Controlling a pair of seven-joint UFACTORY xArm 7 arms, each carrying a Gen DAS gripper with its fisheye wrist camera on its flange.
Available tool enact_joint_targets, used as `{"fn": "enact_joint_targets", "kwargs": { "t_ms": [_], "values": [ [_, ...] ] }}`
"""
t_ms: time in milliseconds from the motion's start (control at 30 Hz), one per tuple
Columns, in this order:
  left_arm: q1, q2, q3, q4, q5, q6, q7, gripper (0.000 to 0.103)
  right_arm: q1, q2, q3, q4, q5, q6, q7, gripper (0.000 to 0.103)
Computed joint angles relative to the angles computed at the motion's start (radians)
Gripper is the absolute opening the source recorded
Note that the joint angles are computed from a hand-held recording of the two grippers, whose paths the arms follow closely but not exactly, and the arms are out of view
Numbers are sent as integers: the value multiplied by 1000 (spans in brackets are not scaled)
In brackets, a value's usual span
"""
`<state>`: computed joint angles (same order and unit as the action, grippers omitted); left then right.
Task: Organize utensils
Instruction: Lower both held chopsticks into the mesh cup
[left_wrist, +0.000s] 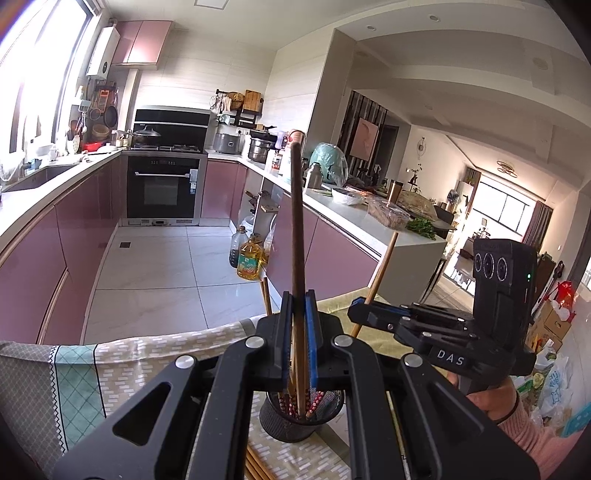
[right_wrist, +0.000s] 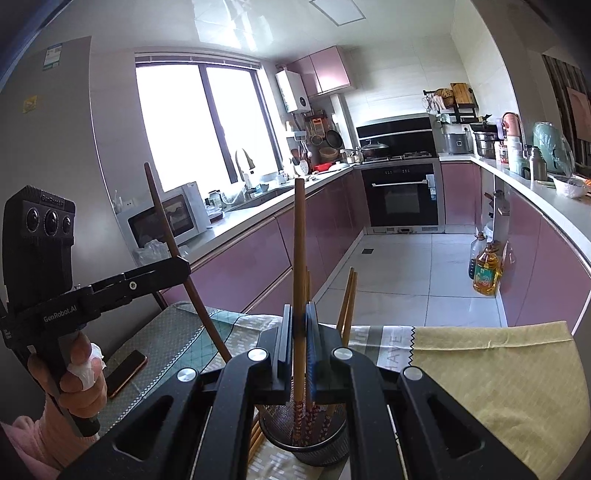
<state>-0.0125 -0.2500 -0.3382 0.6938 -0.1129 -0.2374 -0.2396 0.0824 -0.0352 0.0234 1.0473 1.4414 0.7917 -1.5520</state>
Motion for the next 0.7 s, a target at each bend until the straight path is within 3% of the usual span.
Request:
{"fn": "enact_joint_targets", "kwargs": {
  "t_ms": [100,333,433,700],
  "values": [
    [-23,1,29,-6,13,7,3,7,1,5,2,-1,-14,-5,5,6],
    [6,4,0,16,95,121,4,7,3,30,11,11,-68,-13,41,6],
    [-44,32,47,35,136,179,6,7,6,50,19,21,-107,-25,69,6],
    [20,134,22,89,327,240,-164,8,10,107,45,51,-177,-80,133,7]
  ]
}}
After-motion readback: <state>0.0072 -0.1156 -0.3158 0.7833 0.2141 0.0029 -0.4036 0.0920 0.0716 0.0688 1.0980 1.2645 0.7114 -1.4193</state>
